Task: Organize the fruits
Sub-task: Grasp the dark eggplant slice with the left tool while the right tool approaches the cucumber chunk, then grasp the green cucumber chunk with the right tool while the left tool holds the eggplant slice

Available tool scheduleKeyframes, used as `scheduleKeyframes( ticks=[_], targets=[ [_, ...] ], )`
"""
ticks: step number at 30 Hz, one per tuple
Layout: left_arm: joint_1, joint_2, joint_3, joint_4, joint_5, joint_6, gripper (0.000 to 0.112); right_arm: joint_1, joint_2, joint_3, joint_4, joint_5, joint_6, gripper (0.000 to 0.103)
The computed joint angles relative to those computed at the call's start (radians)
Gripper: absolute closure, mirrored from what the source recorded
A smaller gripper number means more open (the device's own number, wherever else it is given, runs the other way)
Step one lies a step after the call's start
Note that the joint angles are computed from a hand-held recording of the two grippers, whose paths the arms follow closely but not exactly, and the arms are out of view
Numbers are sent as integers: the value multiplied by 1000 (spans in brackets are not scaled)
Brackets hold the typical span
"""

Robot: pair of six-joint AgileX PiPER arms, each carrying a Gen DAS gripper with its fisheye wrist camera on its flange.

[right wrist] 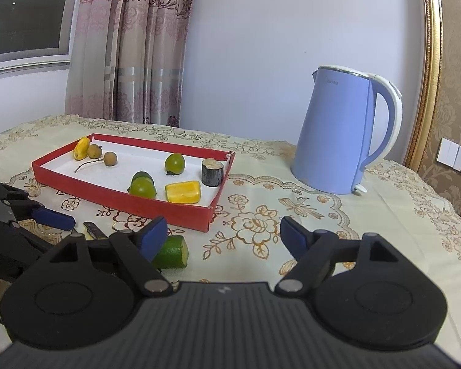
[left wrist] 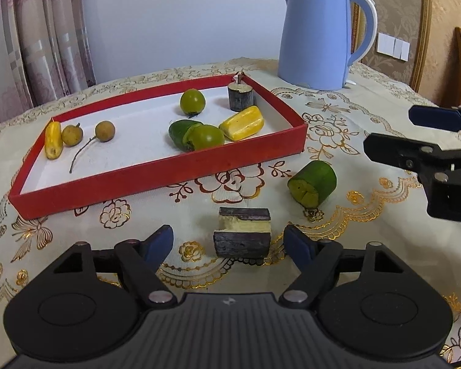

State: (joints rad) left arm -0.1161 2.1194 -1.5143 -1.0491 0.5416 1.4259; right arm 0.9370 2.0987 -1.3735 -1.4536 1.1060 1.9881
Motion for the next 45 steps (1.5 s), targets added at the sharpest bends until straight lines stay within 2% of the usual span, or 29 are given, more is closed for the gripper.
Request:
scheduleKeyframes(
  ticks=[4, 7, 9, 13, 15, 18, 30, 38, 45],
  targets=[
    [8, 11, -21, 16, 36, -35, 39, 1, 1, 2, 2, -1, 2, 22],
    [10, 11, -21, 14, 36, -40, 43, 3, 2, 2, 4, 0, 5, 22],
    [14, 13, -27, 11, 41, -50, 55, 3, 3, 0, 6, 2, 1, 22],
    [22, 20, -44, 14, 62, -72, 68, 5, 6, -7, 9, 6, -4, 21],
    [26, 21, -47, 14, 73, -79, 78, 6, 8, -10, 11, 7, -5, 21],
    [34, 21, -51, 16, 83, -96, 78, 9, 13, -16, 12, 3, -10, 21],
    [94, -50, 67, -161, -4, 97, 78, 10, 34, -57, 18, -59, -58, 22],
    [114, -50, 70, -166, -38, 91, 78, 8, 40, -71, 24, -103, -67, 22],
    [103, -51, 80, -188, -100, 103, 78, 4, 47, -83, 28, -112, -88, 22]
  ],
)
